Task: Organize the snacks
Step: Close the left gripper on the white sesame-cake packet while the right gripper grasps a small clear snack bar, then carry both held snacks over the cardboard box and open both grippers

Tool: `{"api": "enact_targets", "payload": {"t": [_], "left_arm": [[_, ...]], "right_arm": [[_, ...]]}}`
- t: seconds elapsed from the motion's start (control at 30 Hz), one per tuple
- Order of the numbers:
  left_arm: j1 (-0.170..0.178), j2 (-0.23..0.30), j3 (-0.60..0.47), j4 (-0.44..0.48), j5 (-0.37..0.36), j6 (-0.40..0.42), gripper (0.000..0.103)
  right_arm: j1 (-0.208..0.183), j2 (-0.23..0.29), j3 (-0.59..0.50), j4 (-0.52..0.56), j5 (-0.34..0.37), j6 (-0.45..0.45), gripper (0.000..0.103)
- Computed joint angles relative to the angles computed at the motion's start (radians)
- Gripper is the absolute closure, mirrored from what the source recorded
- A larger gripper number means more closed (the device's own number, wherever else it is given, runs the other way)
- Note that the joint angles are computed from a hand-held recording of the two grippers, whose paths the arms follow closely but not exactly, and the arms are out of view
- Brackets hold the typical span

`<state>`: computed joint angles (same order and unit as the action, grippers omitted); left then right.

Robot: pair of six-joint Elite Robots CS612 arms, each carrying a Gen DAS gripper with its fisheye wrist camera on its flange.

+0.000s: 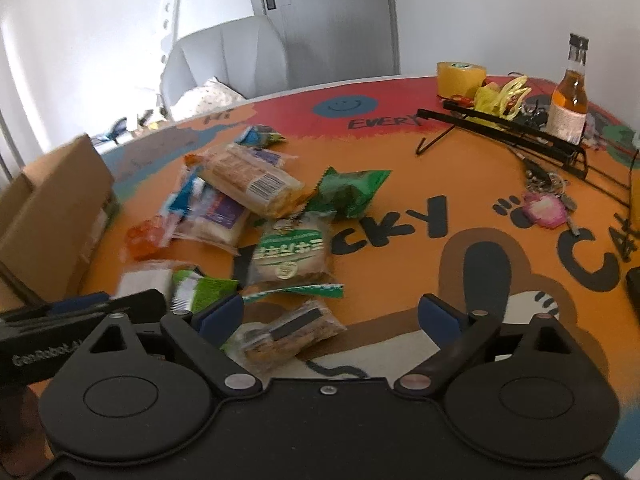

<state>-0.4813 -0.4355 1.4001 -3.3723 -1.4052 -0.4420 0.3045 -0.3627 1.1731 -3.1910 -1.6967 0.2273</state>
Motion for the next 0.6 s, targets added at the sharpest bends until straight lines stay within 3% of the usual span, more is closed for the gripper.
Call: {"api": "enact_targets", "payload": {"t": [0.17, 0.27, 0.3, 0.37, 0.43, 0.6], "left_arm": [[-0.007, 0.004, -0.005, 0.010, 0.024, 0.021, 0.037], [-0.009, 0.006, -0.002, 0.004, 0.031, 0.032, 0.041], [-0.010, 0.006, -0.002, 0.003, 0.030, 0.032, 0.050], [-0.009, 0.003, 0.001, 0.002, 0.025, 0.031, 0.053], [-0.008, 0.001, 0.004, 0.001, 0.016, 0.028, 0.056], [-0.009, -0.009, 0.022, -0.013, -0.001, 0.020, 0.058]], "right_arm": [[-0.003, -0.005, 0.017, 0.006, -0.017, 0.004, 0.018], [-0.002, -0.006, 0.026, -0.012, -0.041, -0.007, 0.030], [-0.001, -0.005, 0.027, -0.019, -0.045, -0.012, 0.038], [-0.003, -0.005, 0.031, -0.036, -0.042, -0.024, 0.055], [-0.009, -0.007, 0.038, -0.049, -0.010, -0.025, 0.082], [-0.024, -0.016, 0.066, -0.098, 0.069, 0.004, 0.086]]}}
